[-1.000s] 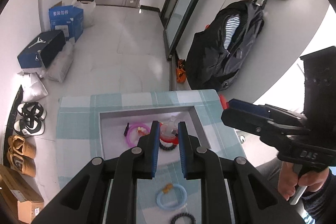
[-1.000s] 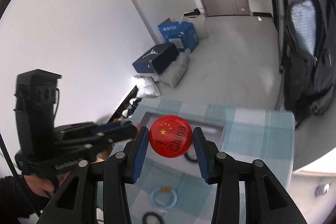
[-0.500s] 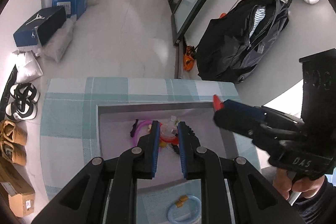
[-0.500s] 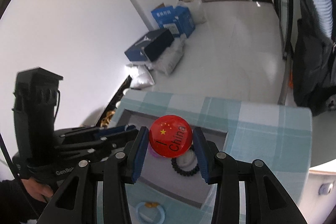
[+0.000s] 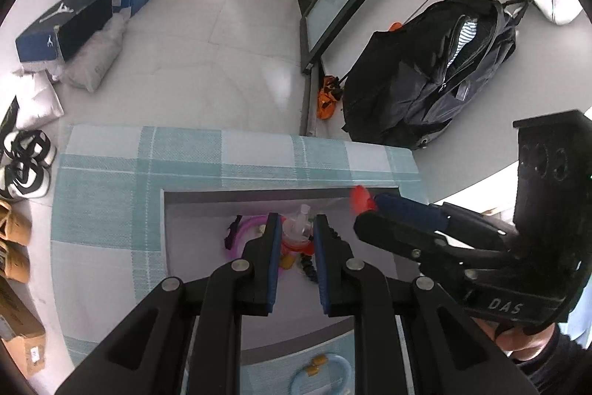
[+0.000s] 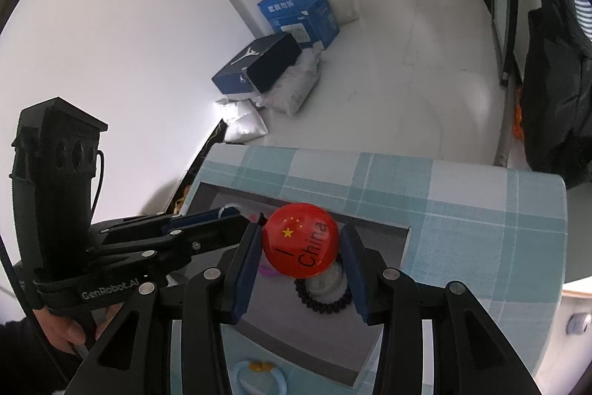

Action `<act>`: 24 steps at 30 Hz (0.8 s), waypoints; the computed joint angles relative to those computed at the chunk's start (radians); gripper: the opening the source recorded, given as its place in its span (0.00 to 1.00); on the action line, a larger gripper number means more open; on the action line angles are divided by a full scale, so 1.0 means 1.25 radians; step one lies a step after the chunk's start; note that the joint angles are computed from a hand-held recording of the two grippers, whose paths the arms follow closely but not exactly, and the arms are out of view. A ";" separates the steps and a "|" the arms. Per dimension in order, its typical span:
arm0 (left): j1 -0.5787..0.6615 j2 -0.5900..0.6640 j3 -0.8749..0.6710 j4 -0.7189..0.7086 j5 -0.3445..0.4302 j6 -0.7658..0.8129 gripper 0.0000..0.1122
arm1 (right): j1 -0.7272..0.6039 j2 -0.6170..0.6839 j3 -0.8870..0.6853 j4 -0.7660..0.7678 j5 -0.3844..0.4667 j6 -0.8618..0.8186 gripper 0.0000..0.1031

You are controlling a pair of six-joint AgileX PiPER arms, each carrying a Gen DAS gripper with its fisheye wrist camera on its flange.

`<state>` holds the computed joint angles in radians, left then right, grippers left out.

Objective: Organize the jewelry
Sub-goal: 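Carry the charm and the red badge with both grippers over the grey box, then open both grippers to release the charm and badge into the box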

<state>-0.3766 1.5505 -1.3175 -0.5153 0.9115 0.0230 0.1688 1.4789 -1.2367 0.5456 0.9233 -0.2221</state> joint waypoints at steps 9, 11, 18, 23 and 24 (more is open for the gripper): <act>0.013 -0.009 -0.001 -0.016 0.014 -0.007 0.52 | -0.007 -0.070 0.033 -0.020 -0.026 0.017 0.58; 0.007 -0.020 0.002 0.007 0.010 -0.019 0.52 | -0.015 -0.092 0.045 -0.028 -0.033 0.022 0.69; -0.042 -0.056 0.020 0.134 -0.010 -0.115 0.52 | -0.022 -0.137 0.071 -0.029 -0.039 0.029 0.70; -0.081 -0.113 0.062 0.230 -0.044 -0.186 0.52 | 0.019 -0.180 0.090 -0.080 -0.078 0.067 0.73; -0.089 -0.119 0.065 0.253 -0.044 -0.202 0.52 | 0.026 -0.188 0.094 -0.088 -0.084 0.073 0.73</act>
<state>-0.4882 1.4016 -1.2360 -0.1995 0.8560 -0.2300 0.2015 1.2442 -1.1187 0.4360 0.8177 -0.1308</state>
